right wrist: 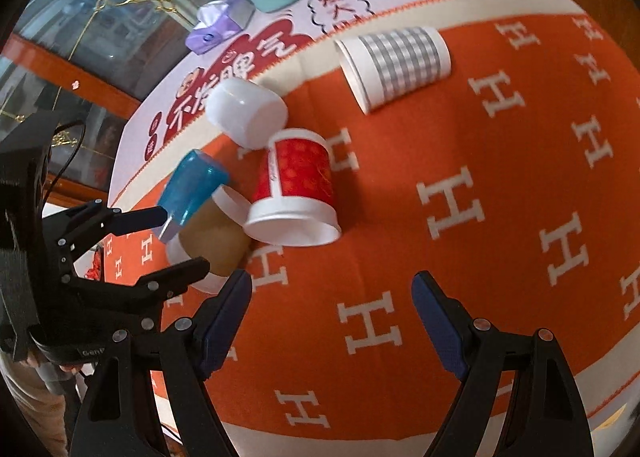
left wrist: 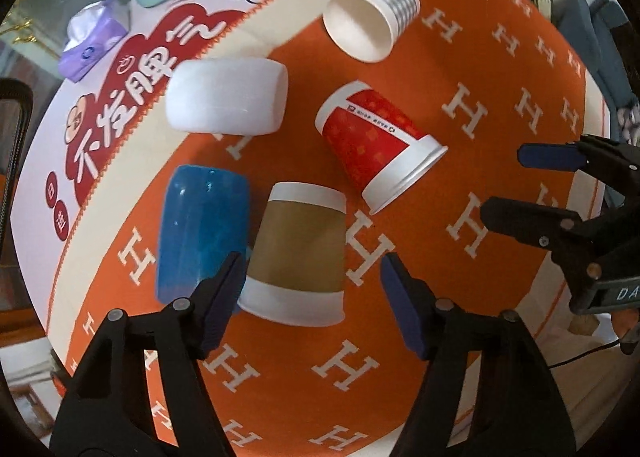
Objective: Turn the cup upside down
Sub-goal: 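Reach the left tool to the brown kraft cup and close on it, then lift the brown cup with the left tool and carry it toward the right tool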
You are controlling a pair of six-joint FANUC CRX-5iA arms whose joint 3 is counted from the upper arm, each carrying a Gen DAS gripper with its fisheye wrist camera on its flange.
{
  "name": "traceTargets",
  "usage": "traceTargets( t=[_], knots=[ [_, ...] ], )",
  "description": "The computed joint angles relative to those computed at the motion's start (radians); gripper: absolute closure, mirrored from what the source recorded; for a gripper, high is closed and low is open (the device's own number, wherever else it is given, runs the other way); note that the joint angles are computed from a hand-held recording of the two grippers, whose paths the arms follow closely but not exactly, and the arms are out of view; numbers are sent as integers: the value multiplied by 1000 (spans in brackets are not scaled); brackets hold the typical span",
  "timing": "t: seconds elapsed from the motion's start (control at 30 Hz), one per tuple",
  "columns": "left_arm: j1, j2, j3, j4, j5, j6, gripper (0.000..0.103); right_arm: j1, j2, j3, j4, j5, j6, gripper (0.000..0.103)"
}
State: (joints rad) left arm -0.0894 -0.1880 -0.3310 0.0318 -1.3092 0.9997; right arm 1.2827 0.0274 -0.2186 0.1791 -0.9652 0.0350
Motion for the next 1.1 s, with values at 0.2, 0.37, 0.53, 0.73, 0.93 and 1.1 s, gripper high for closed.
traceTargets(
  t=[0.2, 0.37, 0.53, 0.73, 0.93, 1.1],
  knots=[
    [-54, 61, 28, -60, -15, 18, 37, -6, -5, -29, -21, 30, -11, 19],
    [-84, 85, 31, -93, -7, 38, 37, -17, -9, -40, -32, 45, -12, 19],
    [-100, 111, 33, -118, -7, 78, 40, -23, -9, -40, -38, 50, -8, 19],
    [-68, 96, 17, -81, 5, 140, 43, -15, -23, -49, -37, 46, -7, 19],
    [-36, 11, -8, -62, -23, 211, 43, 6, -42, -46, -28, 27, -5, 19],
    [8, -95, -40, -11, -85, 302, 43, 39, -67, -44, -18, 6, -3, 19]
  ],
)
